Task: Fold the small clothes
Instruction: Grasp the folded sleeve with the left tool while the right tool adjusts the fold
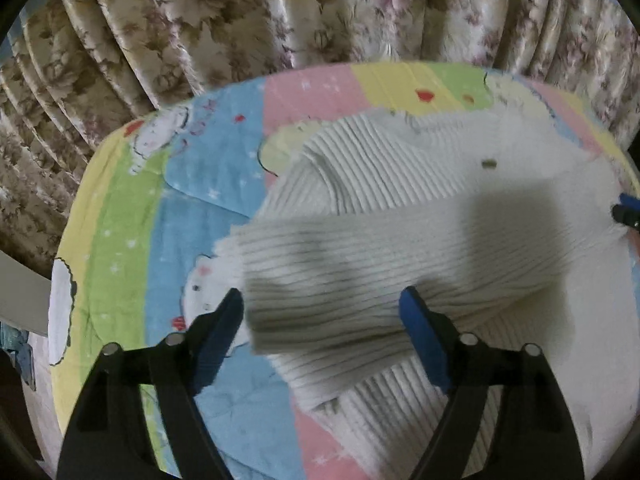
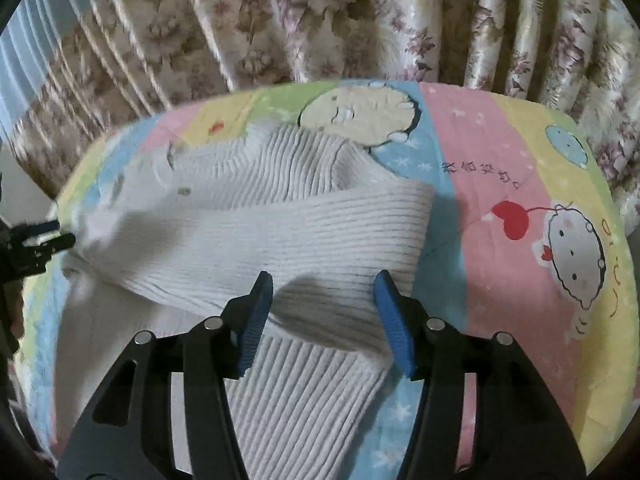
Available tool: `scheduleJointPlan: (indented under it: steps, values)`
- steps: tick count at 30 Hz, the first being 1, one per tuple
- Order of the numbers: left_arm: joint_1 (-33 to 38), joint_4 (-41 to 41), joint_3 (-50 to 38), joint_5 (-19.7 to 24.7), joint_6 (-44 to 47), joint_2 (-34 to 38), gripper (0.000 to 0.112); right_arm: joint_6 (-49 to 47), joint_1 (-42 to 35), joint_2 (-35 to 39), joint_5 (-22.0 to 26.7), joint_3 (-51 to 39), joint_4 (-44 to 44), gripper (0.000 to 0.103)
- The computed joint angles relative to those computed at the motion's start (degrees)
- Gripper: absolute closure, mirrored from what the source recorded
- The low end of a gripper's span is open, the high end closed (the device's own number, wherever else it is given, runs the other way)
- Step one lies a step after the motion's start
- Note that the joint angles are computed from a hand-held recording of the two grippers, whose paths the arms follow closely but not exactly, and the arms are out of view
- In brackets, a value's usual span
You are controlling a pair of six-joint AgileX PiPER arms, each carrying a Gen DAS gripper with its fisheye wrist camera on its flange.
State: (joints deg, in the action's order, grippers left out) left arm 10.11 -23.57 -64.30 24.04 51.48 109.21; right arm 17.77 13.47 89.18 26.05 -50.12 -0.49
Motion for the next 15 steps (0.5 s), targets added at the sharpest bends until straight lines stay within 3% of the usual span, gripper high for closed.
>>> scheduleJointPlan:
  steps: [1,2,3,5,8,15]
  values:
    - [-0.05,-0.77,0.23,-0.34,0.72,0.08,0.049,3.39,1.40,0.46,1.03,-0.45,-4.45,0.059]
    - [-0.47,0.54,1.05,-2.37,-0.84,-0.26,0.069,6.31,2.39,0.80,1.74,-0.73,-7.76,0.068]
    - [-0.61,2.07,1.19,-3.62,-2.53,-0.27,0.096,8.87,3.27,0.91,2.54,-0.76,-11.10,0.072]
    - [1.21,-1.74,-1.23,-0.03,-0.50,0.51,0.104,10.78,3.85,0.37,2.40,0.06,-14.48,0.084]
    - [3.72,-6.36,-3.31,4.76,3.39,0.86,0.107,10.90,3.17,-0.21,-0.05,1.85,-15.84,0.087]
    - [8.64,-13.62,2.07,6.87,11.07,-3.78,0.107,14.94,5.82,-0.74,-0.40,0.99,-19.12,0.095]
